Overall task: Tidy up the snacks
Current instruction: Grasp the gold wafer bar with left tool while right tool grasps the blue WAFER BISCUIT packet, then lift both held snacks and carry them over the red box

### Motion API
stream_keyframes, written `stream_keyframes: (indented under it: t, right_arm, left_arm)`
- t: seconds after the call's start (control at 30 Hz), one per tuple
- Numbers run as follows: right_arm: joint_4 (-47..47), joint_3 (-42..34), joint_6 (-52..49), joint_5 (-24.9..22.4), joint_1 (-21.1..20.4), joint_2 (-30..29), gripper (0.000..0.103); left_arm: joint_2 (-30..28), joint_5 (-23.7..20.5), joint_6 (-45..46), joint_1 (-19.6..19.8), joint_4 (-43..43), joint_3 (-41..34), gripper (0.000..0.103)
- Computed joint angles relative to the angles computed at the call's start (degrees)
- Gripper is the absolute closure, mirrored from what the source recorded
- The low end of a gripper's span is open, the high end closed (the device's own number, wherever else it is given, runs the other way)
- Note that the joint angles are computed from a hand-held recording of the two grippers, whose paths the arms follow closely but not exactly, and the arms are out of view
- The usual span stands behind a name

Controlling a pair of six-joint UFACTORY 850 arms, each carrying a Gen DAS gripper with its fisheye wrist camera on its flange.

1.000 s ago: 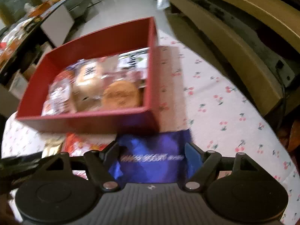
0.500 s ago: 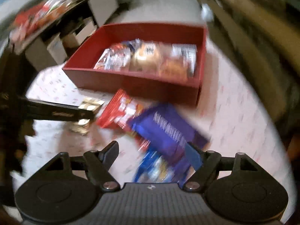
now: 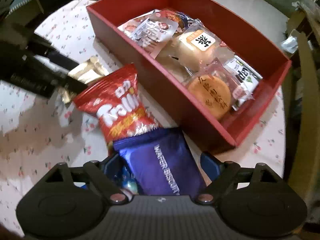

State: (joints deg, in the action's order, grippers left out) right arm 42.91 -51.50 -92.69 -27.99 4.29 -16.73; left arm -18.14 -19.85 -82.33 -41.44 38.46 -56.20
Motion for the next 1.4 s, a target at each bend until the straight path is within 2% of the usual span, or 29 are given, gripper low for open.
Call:
stream_keyframes:
  t: [0.07, 0.13, 0.17, 0.23, 0.27, 0.43, 0.57, 0.63, 0.67, 0.73, 0.77, 0.8, 1.1, 1.4]
  right_arm:
    - [1.95, -0.48, 0.03, -1.56, -0.44, -1.08, 0.013]
    - [5.93, 1.08, -2.37, -1.16, -1.18, -0.29, 0.014]
    - [7.36, 1.99, -2.52, -0.85, -1.57, 0.41, 0.018]
    - [8.37, 3.99, -0.11, 0.68, -2.01, 2.40, 0.037]
    - [8.04, 5.08, 1.91, 1.21, -2.14, 3.60, 0.040]
    - [6.16, 9.70, 9.27, 3.40, -1.59, 8.04, 0.043]
    - [11.21, 12.46, 10.49, 1.88, -2.21, 10.88, 0.046]
    - [12.15, 13.75, 11.85, 3.19, -1.55, 12.11, 0.046]
    - [12.59, 14.44, 12.14, 4.37, -1.11, 12.82, 0.046]
    - [13.68, 15.23, 12.79, 5.76, -0.57, 13.68, 0.046]
    - [14.88, 15.78, 11.76, 6.27, -0.73, 14.37, 0.046]
    - [16.22, 16.19, 10.80, 7.10, -0.61, 14.81, 0.046]
    - [25.70, 16.81, 7.04, 4.62, -1.29, 16.31, 0.047]
    - [32.81, 19.41, 5.91, 9.22, 2.81, 19.06, 0.047]
  left_arm:
    - [-0.02, 0.18, 0.44, 0.03, -0.13, 0.04, 0.041]
    - [0.05, 0.48, 1.03, 0.19, -0.71, 0.08, 0.040]
    - [0.01, 0.51, 1.34, 0.23, -1.02, 0.01, 0.038]
    - [-0.18, 0.40, 1.62, 0.12, -1.22, -0.21, 0.036]
    - [-0.26, 0.27, 1.56, 0.04, -1.13, -0.33, 0.035]
    - [-0.56, 0.47, 1.31, 0.14, -1.31, -0.58, 0.032]
    - [-0.90, 0.02, -0.05, 0.02, 0.01, -0.90, 0.032]
    - [-1.20, -0.89, -0.98, -0.24, 1.41, -1.27, 0.032]
    - [-1.54, -1.69, -1.87, -0.50, 2.64, -1.64, 0.034]
    - [-2.23, -4.10, -3.53, -1.18, 5.11, -2.39, 0.044]
    - [-2.59, -5.70, -3.69, -1.55, 5.96, -2.81, 0.053]
    - [-2.70, -6.43, -3.74, -1.69, 6.29, -2.95, 0.053]
    - [1.00, -5.57, -6.73, -2.24, 7.41, -0.02, 0.056]
    - [3.85, -5.13, -10.29, -3.91, 9.28, 2.33, 0.056]
